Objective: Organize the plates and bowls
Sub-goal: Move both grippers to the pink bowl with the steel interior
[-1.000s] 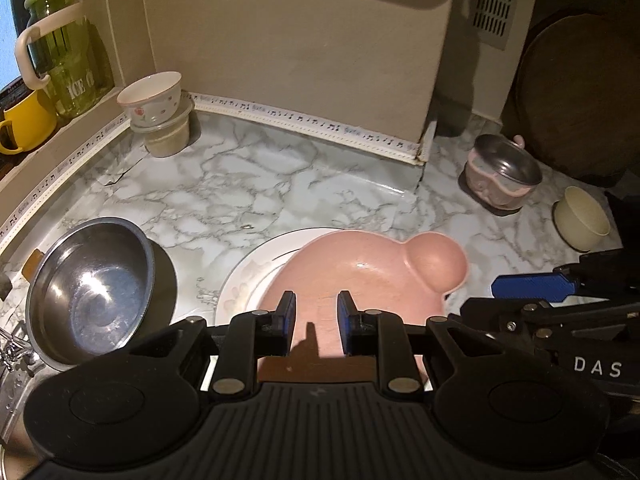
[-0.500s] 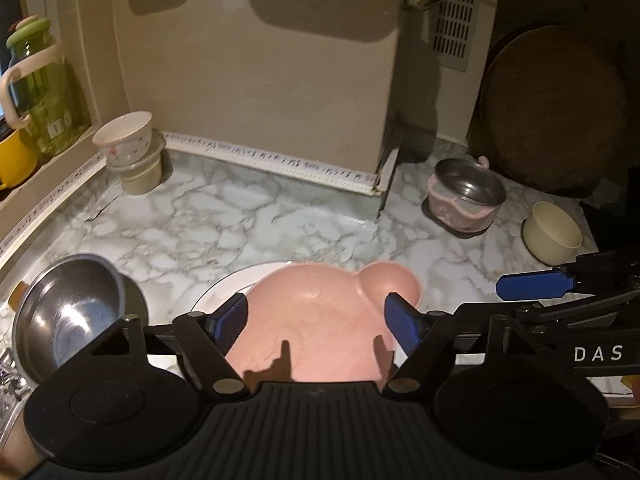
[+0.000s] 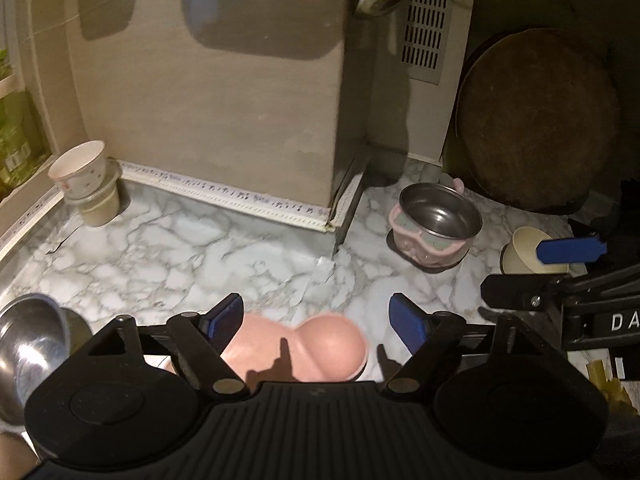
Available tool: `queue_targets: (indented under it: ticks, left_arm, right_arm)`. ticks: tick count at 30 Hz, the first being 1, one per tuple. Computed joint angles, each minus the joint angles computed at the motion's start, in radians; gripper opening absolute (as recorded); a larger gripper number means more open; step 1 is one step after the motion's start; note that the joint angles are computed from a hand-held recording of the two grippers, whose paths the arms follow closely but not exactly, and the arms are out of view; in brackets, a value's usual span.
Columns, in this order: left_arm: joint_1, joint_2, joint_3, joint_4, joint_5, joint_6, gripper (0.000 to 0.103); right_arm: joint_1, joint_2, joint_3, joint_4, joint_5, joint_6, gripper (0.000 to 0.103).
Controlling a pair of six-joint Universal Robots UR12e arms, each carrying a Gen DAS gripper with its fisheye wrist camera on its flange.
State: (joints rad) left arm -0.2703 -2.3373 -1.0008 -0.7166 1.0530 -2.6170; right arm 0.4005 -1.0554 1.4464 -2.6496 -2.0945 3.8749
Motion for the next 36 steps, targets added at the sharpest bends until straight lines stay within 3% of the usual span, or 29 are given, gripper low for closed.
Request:
queue_targets:
  ticks: [2,5,8,15,18,22,26,36]
  left_arm:
    - [-0.010,-0.010,0.014,0.008,-0.002,-0.007,0.084]
    - [-0.027,-0.026,0.028,0.046,0.001,-0.027,0.102]
    - [-0.046,-0.045,0.045,0.096,0.022,-0.045,0.102]
    - [-0.087,-0.121,0.185,0.016,0.059,-0.072,0.102]
    - [-0.104,-0.147,0.227,0.004,0.079,-0.094,0.102]
    - [-0.124,-0.192,0.311,-0.078,0.095,-0.110,0.102]
    - [-0.145,-0.225,0.352,-0.065,0.149,-0.117,0.102]
    - [-0.172,-0.334,0.533,-0.195,0.183,-0.149,0.102]
  right_arm:
    - [-0.009,-0.007,0.011,0.002,-0.012,-0.002,0.086]
    - [-0.025,-0.017,0.029,0.001,-0.020,0.007,0.087]
    - [-0.046,-0.027,0.051,-0.008,-0.012,0.026,0.087]
    - [-0.098,-0.047,0.093,0.035,-0.002,0.088,0.087]
    - [-0.126,-0.050,0.113,0.023,0.049,0.117,0.086]
    - [-0.150,-0.045,0.126,0.019,0.077,0.150,0.083]
    - [-0.166,-0.035,0.123,0.030,0.079,0.157,0.083]
    - [-0.212,-0.009,0.099,0.079,0.109,0.171,0.079]
